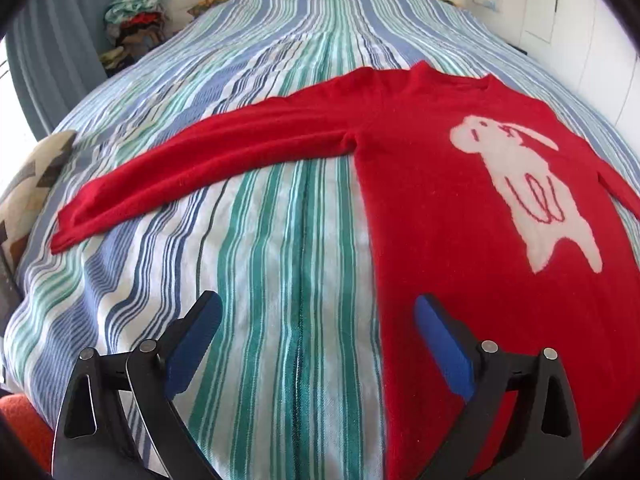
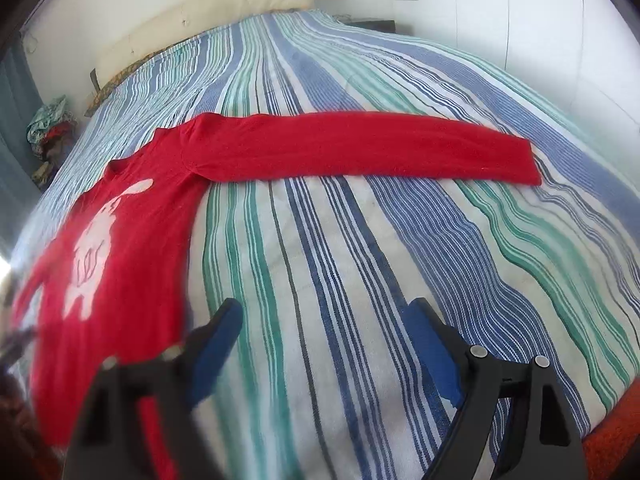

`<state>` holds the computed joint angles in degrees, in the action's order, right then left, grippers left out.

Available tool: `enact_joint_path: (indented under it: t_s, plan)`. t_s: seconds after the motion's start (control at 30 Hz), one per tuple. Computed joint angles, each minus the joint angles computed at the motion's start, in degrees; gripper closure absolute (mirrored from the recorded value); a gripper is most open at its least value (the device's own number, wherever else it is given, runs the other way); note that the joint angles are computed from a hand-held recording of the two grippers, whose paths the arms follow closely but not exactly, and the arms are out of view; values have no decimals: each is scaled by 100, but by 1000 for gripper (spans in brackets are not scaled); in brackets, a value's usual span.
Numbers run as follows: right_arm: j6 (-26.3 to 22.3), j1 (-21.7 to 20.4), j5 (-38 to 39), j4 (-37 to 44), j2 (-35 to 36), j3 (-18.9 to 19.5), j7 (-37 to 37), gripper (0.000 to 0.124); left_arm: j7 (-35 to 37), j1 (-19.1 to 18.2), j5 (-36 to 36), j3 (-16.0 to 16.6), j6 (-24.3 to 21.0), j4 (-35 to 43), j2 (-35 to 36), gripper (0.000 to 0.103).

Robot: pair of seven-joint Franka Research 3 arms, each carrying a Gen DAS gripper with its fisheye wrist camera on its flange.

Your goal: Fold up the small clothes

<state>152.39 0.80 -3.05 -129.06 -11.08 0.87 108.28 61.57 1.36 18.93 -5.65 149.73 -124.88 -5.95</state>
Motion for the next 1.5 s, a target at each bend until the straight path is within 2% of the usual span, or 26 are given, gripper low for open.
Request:
enact_joint_path:
  t_s: [0.07, 0.13, 0.3, 0.47, 0.5, 0.57, 0.63, 0.67, 0.73, 0.77, 0.8, 0.87, 0.97, 1.07, 1.17, 1.2, 1.23, 1.3, 1.33, 1.4, 1.5]
  plan:
    - [-137, -33, -82, 51, 53, 16, 108, 40, 274, -33, -519, 73, -187, 87, 158, 3]
    - [-277, -14, 55, 87, 114, -39, 118, 40, 116, 9, -449, 64, -28, 15, 163, 0]
    - [-365, 15, 98, 66, 160, -76, 106, 39, 28, 3, -291, 16, -161, 75, 223, 0]
    - [-224, 67, 461, -26, 93, -165, -13, 39, 798, -20, -1138, 118, -370, 158, 167, 1]
    - [-140, 124, 851, -62, 44, -257, -179, 39, 888, -11, -1372, 152, -266, 102, 97, 1]
    - [140, 326, 2190, -118, -73, -584, -780, 40, 914, 18, -1678, 210, 145, -96, -84, 1]
    - [444, 464, 3500, -49, -111, -910, -1419, 40, 648, 106, -1504, 202, 425, -205, -191, 1]
    - [461, 420, 3874, 104, -32, -1014, -1580, 40, 493, 159, -1333, 186, 497, -225, -208, 1]
    - [219, 215, 4444, 573, 294, -1191, -1594, 40, 210, 247, -1008, 158, 497, -186, -172, 1]
    - [-130, 76, 4653, 887, 550, -1283, -1516, 40, 93, 274, -904, 154, 458, -155, -141, 1]
    - [-573, -112, 4583, 1196, 823, -1334, -1187, 43, 40, 281, -895, 171, 441, -122, -103, 1]
    - [-961, -421, 4197, 1480, 1158, -1333, -291, 48, 45, 270, -1013, 217, 484, -124, -88, 1]
    - [-725, -717, 4822, 1518, 1358, -1201, -328, 50, -32, 297, -867, 209, 495, -171, -123, 1]
    - [-270, -895, 5028, 1684, 1576, -1005, -485, 51, -132, 317, -641, 175, 384, -132, -85, 1]
    - [-167, -996, 5136, 1810, 1792, -881, -440, 64, -147, 297, -650, 182, 307, -102, -43, 1]
    - [-81, -987, 4997, 1789, 1812, -857, -321, 75, -137, 289, -673, 186, 284, -91, -30, 1]
    - [-63, -986, 4800, 1804, 1842, -851, -228, 96, -129, 286, -675, 188, 270, -87, -24, 1]
    - [-118, -975, 4237, 1860, 1897, -890, 99, 119, -154, 292, -619, 184, 263, -96, -39, 1]
    - [-9, -980, 4140, 1844, 1872, -881, 149, 119, -155, 292, -626, 189, 275, -108, -57, 1]
    - [43, -887, 3345, 2027, 1839, -912, 358, 119, -123, 287, -728, 217, 344, -129, -94, 1]
    - [-115, -752, 2677, 2756, 1903, -740, -237, 119, -188, 315, -795, 245, 476, -154, -140, 1]
